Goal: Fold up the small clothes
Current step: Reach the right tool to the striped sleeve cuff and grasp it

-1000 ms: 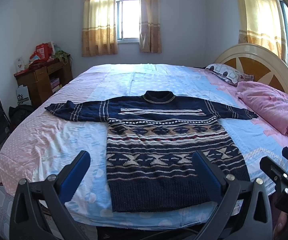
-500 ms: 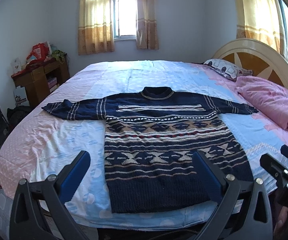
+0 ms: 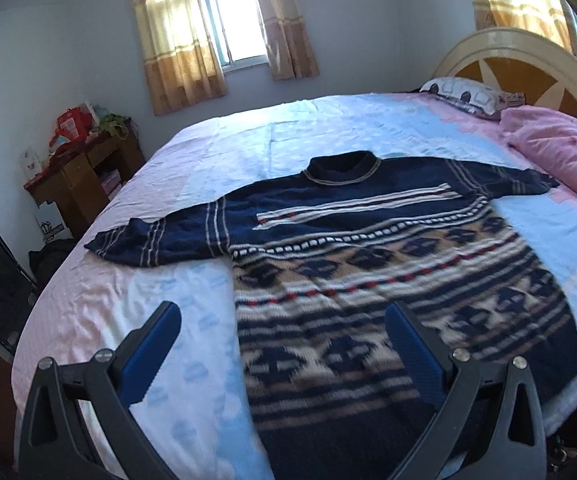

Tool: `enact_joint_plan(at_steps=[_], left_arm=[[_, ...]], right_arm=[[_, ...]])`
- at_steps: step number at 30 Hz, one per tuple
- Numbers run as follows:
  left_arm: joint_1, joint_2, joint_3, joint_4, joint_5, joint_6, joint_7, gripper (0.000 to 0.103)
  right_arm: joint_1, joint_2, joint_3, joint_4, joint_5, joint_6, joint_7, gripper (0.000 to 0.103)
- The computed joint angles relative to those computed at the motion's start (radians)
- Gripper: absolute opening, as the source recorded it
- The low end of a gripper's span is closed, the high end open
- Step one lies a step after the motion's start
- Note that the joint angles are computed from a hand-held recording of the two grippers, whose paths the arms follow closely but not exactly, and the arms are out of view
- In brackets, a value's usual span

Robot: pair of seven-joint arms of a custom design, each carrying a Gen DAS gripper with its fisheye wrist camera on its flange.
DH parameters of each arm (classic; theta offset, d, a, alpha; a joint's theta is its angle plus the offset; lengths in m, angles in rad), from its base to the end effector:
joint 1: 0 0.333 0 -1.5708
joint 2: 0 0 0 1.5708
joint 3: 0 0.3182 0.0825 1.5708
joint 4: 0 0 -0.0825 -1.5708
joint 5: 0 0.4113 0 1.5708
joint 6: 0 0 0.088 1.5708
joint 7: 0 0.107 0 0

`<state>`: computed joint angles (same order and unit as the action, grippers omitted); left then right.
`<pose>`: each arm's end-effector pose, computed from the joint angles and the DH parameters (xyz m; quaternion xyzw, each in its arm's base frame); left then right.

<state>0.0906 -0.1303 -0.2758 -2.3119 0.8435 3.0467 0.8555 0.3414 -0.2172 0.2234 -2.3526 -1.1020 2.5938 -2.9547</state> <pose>0.5284 -0.1613 0.4624 -0.5376 0.7230 -0.2806 0.3310 0.4327 0.2977 0.4414 -0.5244 0.7368 -0.2927 0.3106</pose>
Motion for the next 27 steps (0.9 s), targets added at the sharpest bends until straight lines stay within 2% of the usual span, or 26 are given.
enact_joint_plan(at_steps=[2, 8, 10, 12, 16, 18, 20, 24, 27], left_arm=[[0.009, 0.068, -0.013, 0.077, 0.08, -0.04, -0.059, 0.103], [-0.076, 0.26, 0.049, 0.281, 0.075, -0.113, -0.029, 0.103], [-0.102, 0.323, 0.068, 0.346, 0.047, -0.126, -0.008, 0.103], [-0.14, 0.379, 0.097, 0.412, 0.05, -0.152, -0.019, 0.103], [-0.202, 0.492, 0.142, 0.55, 0.007, -0.202, 0.0, 0.103], [-0.242, 0.539, 0.179, 0.612, 0.008, -0.216, -0.014, 0.103], [-0.289, 0.585, 0.229, 0.672, 0.018, -0.231, -0.054, 0.103], [-0.308, 0.673, 0.26, 0.773, -0.083, -0.246, -0.027, 0.103], [-0.323, 0.728, 0.283, 0.836, -0.159, -0.275, -0.004, 0.103]], right_arm=[[-0.018, 0.018, -0.032, -0.004, 0.021, 0.034, -0.026, 0.102], [-0.088, 0.062, -0.104, 0.002, 0.084, 0.071, -0.137, 0.099], [-0.123, 0.081, -0.133, 0.012, 0.096, 0.114, -0.164, 0.089], [-0.154, 0.103, -0.157, 0.033, 0.12, 0.118, -0.201, 0.082], [-0.209, 0.145, -0.193, 0.073, 0.116, 0.124, -0.21, 0.075], [-0.234, 0.171, -0.217, 0.096, 0.136, 0.142, -0.234, 0.075], [-0.258, 0.2, -0.242, 0.118, 0.172, 0.166, -0.259, 0.068], [-0.303, 0.256, -0.29, 0.167, 0.211, 0.179, -0.262, 0.064], [-0.332, 0.299, -0.324, 0.211, 0.226, 0.176, -0.255, 0.055]])
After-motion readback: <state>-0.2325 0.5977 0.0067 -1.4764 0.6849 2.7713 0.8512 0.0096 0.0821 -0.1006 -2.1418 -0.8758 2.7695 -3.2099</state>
